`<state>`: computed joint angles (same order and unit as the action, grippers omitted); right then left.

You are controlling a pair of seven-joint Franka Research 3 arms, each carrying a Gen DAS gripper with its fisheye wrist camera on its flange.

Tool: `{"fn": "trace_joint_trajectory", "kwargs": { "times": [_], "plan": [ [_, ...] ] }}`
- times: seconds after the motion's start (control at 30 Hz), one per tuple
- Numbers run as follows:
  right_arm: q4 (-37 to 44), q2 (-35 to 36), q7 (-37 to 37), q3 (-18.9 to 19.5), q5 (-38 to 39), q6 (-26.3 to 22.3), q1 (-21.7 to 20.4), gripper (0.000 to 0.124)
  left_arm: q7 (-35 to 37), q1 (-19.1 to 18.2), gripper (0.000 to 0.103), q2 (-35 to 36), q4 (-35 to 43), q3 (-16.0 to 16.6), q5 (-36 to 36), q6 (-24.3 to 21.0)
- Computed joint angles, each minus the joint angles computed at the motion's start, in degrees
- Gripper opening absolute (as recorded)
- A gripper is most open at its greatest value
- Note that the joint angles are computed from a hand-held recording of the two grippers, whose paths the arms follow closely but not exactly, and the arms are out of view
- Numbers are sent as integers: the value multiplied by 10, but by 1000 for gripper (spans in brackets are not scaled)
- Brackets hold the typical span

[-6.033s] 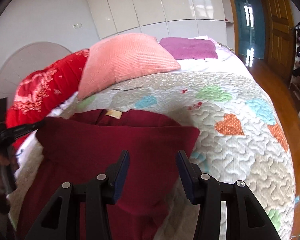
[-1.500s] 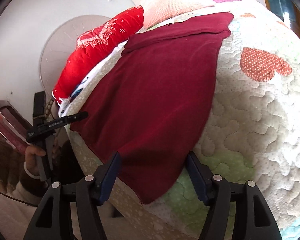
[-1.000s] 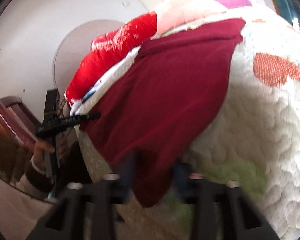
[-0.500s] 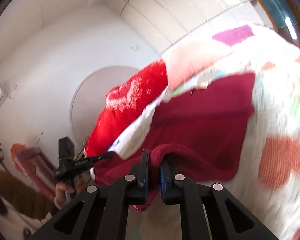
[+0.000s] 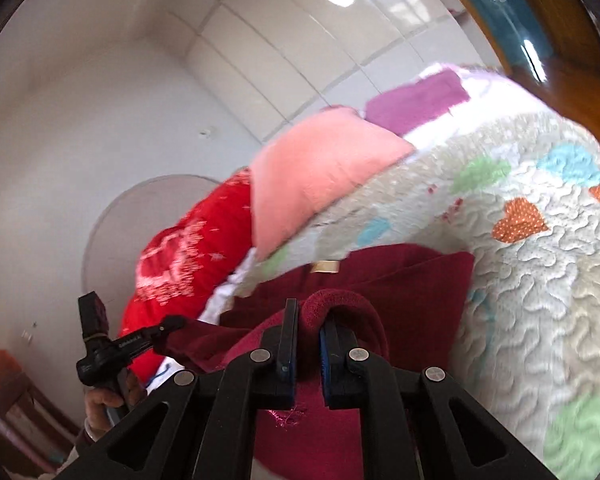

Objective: Fold small clothes
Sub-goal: 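Grasp the hem with both grippers and lift it toward the collar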

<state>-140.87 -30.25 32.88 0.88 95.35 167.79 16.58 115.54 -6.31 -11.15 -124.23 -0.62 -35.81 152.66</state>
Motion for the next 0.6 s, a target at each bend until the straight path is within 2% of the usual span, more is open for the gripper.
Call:
{"fn": "trace_joint_trajectory", "kwargs": {
  "times": [0.07, 0.17, 0.2, 0.27, 0.33, 0.37, 0.47, 0.53, 0.6],
  "plan": [
    [31, 48, 24, -8, -23, -2, -7, 8, -41, 9, 7, 39, 30, -12, 39, -3],
    [69, 119, 151, -22, -129, -17, -23, 12, -46, 22, 11, 88, 71, -22, 35, -16],
    [76, 129, 159, -31, -132, -24, -23, 17, -37, 28, 12, 99, 82, -26, 26, -23],
    [80, 132, 142, -46, -110, -38, -21, 26, -6, 42, 17, 112, 99, -33, -1, -39],
    [76, 122, 127, -42, -105, -21, -25, 42, -3, 53, 17, 114, 105, -40, 8, -51],
    [72, 117, 125, -38, -112, -2, -27, 43, -2, 57, 17, 114, 109, -42, 9, -59],
    [56, 87, 111, -42, -122, -3, -23, 43, 11, 65, 17, 104, 109, -46, 4, -69],
    [45, 76, 135, -28, -178, 12, -24, 43, 28, 65, 21, 97, 106, -47, -7, -65],
    [36, 78, 200, 5, -286, 31, -41, 43, 40, 64, 35, 94, 111, -44, -24, -77]
  ]
}}
